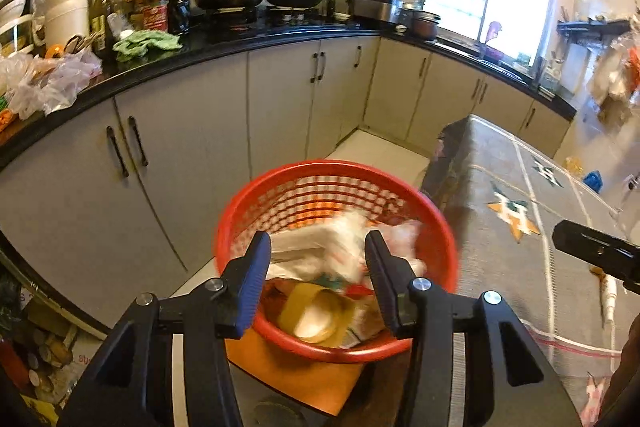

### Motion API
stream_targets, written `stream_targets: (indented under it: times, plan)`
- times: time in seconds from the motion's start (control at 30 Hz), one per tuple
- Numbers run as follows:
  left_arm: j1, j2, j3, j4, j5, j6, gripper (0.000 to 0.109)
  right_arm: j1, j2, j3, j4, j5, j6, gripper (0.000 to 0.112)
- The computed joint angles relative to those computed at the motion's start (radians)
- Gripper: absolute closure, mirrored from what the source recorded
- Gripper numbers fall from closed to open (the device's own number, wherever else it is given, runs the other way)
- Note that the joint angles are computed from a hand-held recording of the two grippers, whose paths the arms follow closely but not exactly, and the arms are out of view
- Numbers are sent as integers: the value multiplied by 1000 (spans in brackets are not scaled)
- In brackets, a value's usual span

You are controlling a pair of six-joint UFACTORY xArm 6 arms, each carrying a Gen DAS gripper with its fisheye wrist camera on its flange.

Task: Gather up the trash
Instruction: 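Move both open tools back to the white bottle and orange box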

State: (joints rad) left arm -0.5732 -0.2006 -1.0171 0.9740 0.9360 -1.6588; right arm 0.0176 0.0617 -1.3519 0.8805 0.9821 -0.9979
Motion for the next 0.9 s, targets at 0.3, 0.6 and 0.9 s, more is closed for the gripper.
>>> stream_targets:
  times: [0.3,0.6,0.9]
  plan:
    - [-104,192,-227,-21,-5,123,61,-182,18,-38,23,62,-4,62]
    - [-178,452,-534,-127,-41,314,61,-365,158,-203,23,95,59,62]
    - [-220,805,-1021,-389,-56,645,51,-476,389,-504,-31,128,203,62]
